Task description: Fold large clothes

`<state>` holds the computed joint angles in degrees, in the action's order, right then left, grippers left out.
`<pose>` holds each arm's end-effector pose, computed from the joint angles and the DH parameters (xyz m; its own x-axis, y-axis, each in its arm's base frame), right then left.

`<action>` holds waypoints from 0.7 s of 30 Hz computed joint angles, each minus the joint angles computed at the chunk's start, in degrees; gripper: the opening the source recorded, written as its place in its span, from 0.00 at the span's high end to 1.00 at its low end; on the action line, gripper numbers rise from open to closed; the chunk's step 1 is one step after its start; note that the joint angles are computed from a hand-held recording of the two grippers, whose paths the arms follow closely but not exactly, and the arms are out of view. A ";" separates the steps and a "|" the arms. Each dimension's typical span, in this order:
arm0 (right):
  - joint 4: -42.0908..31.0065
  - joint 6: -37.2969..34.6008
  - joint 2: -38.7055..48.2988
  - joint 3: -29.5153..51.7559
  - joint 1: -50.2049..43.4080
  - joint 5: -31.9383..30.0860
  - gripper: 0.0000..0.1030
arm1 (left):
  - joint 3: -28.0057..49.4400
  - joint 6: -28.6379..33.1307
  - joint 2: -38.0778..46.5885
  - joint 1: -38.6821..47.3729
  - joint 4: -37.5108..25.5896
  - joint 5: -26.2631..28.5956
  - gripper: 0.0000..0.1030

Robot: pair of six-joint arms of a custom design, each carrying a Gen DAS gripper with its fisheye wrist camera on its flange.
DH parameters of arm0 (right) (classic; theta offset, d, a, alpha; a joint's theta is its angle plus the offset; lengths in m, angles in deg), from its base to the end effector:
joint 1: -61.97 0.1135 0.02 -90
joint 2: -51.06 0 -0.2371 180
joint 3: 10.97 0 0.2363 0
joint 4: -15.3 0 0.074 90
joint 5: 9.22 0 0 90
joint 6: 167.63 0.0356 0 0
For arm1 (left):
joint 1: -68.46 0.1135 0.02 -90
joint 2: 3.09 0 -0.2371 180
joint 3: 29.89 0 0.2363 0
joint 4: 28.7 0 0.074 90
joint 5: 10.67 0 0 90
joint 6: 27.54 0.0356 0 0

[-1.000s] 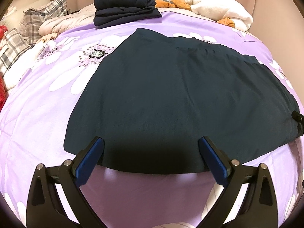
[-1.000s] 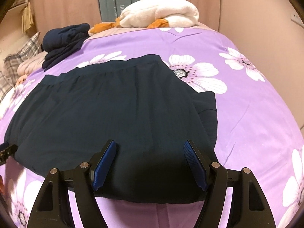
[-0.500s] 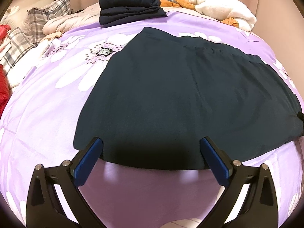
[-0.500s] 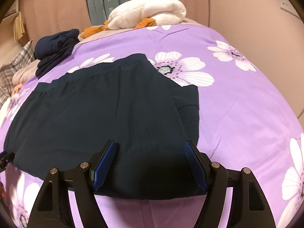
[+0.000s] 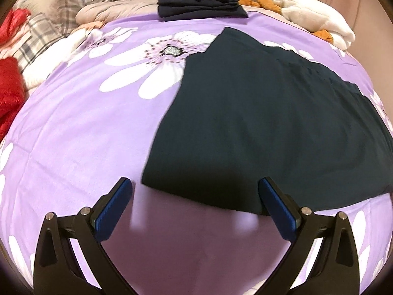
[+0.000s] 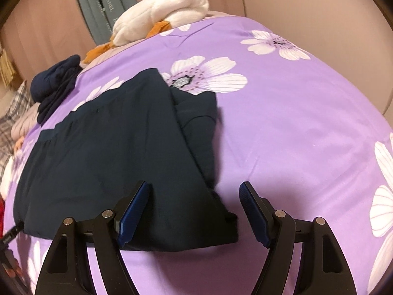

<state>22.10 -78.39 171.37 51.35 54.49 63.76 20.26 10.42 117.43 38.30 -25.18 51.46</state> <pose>0.3312 -0.0330 0.0336 -0.7718 0.0885 -0.6297 -0.0677 0.9732 0.2198 0.2343 -0.1169 -0.0018 -0.7139 -0.3913 -0.5807 -0.4514 0.8912 -0.0456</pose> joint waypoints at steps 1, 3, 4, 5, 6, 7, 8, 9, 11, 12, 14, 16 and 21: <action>0.02 0.22 -0.04 -0.10 -0.18 -0.17 0.28 | -0.47 -0.45 -0.02 0.20 0.38 -0.15 0.00; 0.18 0.78 -0.19 -0.47 -0.33 -0.38 0.28 | -1.17 -1.35 -0.14 0.26 0.80 -0.36 0.00; 0.37 1.10 -0.31 -0.70 -0.46 -0.37 0.28 | -1.65 -1.76 -0.34 0.44 1.15 -0.22 0.00; 0.63 1.40 -0.41 -0.90 -0.64 -0.25 0.28 | -2.44 -2.32 -0.82 0.73 1.37 -0.03 0.00; 0.94 1.89 -0.80 -1.33 -0.87 0.16 0.28 | -3.00 -2.98 -1.31 0.79 1.22 0.06 0.00; 1.17 2.39 -1.32 -1.79 -1.17 0.61 0.28 | -3.87 -3.30 -1.90 1.14 1.43 0.29 0.00; 1.30 2.69 -2.00 -2.35 -1.71 0.79 0.28 | -4.97 -3.68 -2.71 1.71 1.47 0.62 0.00; 1.38 2.85 -2.45 -2.70 -2.10 0.78 0.28 | -5.84 -4.69 -3.44 1.79 1.07 0.69 0.00; 1.28 2.83 -4.41 -4.34 -3.64 -0.17 0.28 | -9.59 -6.26 -5.58 3.32 3.52 2.29 0.01; 0.99 2.66 -4.99 -4.74 -4.22 -0.62 0.28 | -11.51 -7.16 -6.68 3.86 5.17 3.22 0.01; 0.11 2.35 -6.21 -5.90 -5.73 -3.22 0.27 | -17.00 -8.42 -8.79 5.90 12.28 6.83 0.01; -1.53 2.00 -6.34 -6.28 -7.37 -8.34 0.27 | -21.44 -9.90 -9.48 6.87 20.18 10.26 0.01; -4.86 4.23 -2.17 -4.83 -9.39 -21.57 0.23 | -26.65 -11.73 -1.80 12.40 45.34 25.13 0.01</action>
